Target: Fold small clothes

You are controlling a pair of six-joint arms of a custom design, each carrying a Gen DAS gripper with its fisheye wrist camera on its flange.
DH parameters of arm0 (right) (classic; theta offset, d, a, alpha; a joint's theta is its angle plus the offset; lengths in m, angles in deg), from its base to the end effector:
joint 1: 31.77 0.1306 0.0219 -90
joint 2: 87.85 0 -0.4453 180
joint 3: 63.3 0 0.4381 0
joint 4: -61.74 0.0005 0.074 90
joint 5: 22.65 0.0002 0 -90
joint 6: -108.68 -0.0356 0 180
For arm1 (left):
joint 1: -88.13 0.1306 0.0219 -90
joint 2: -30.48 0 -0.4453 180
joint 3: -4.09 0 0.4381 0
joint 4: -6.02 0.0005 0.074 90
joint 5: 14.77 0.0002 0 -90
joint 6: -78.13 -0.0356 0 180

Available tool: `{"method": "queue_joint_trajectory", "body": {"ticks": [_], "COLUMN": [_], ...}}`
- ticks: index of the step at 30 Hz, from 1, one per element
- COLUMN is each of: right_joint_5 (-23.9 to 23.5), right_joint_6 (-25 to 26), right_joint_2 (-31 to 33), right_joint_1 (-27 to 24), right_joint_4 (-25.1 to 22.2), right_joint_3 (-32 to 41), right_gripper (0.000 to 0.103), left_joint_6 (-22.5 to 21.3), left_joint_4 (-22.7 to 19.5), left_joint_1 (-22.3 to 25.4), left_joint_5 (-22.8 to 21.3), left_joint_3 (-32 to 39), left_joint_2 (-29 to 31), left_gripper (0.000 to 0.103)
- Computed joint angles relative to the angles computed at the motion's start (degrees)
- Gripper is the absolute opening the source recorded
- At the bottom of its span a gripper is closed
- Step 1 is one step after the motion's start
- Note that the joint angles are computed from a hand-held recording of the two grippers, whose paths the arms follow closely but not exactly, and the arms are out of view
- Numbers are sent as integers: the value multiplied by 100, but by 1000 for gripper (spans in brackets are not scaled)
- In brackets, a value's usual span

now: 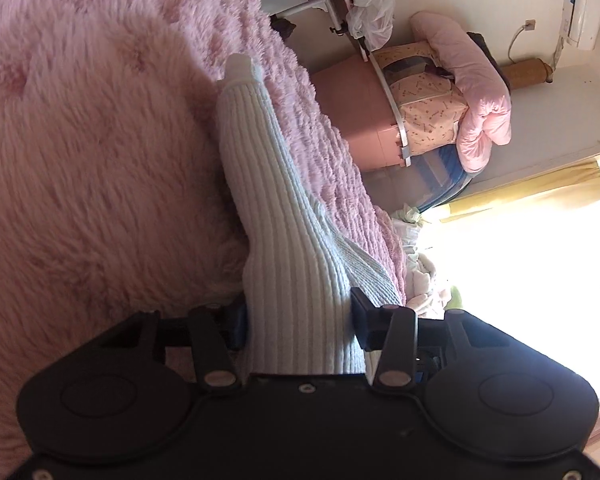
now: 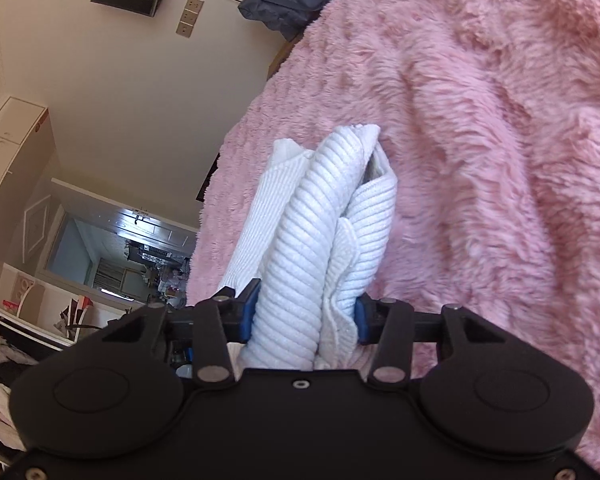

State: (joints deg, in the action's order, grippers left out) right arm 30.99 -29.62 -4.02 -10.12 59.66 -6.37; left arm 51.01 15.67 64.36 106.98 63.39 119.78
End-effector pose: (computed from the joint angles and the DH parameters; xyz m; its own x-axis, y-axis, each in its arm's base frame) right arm 0.4148 0.1868 0.3252 -0.8813 0.2971 -0.3675 -0.1821 0.5041 0.8442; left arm 0.4439 -0.2165 0.3204 -0.8520 -0.4518 -0.2645 0.0788 0.3889 -0.9179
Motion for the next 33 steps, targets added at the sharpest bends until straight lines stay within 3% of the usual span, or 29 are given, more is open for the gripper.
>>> {"method": "queue_joint_trajectory", "body": {"ticks": [3,11,16,20,26,30,33], "right_joint_5": [34,203,533,759,1082,1214,1222], "right_joint_6": [-17,79,207,156,43,-31,-104], "right_joint_2": [-116,-256,-335,-445,-579,-636,-563], "right_joint_1": [153,904,1521,1828,2078,2146,2094], "right_joint_4": [-67,-102,-196,-197,-331,-328,-290], "right_joint_3": [120,399,444,278,-114,-429,-636], "right_gripper": [46,46,46,46,46,46,45], "left_joint_6": [-23,-349,-519,-437,-158,142,91], "left_joint_4": [-88,-907,-1573,-1787,-1712,-1460,-1439], "left_joint_1": [60,348,537,567,113,-159,-301], "left_joint_5": [-41,-301,-344,-357,-739,-911,-1113], "left_joint_3": [-95,-788,-1239,-1638,-2249,-2599,-2769], "left_joint_2": [-381,-2017,-3045,-3649,-4010,-3896,-3806], "left_gripper": [46,46,47,47,47,48,49]}}
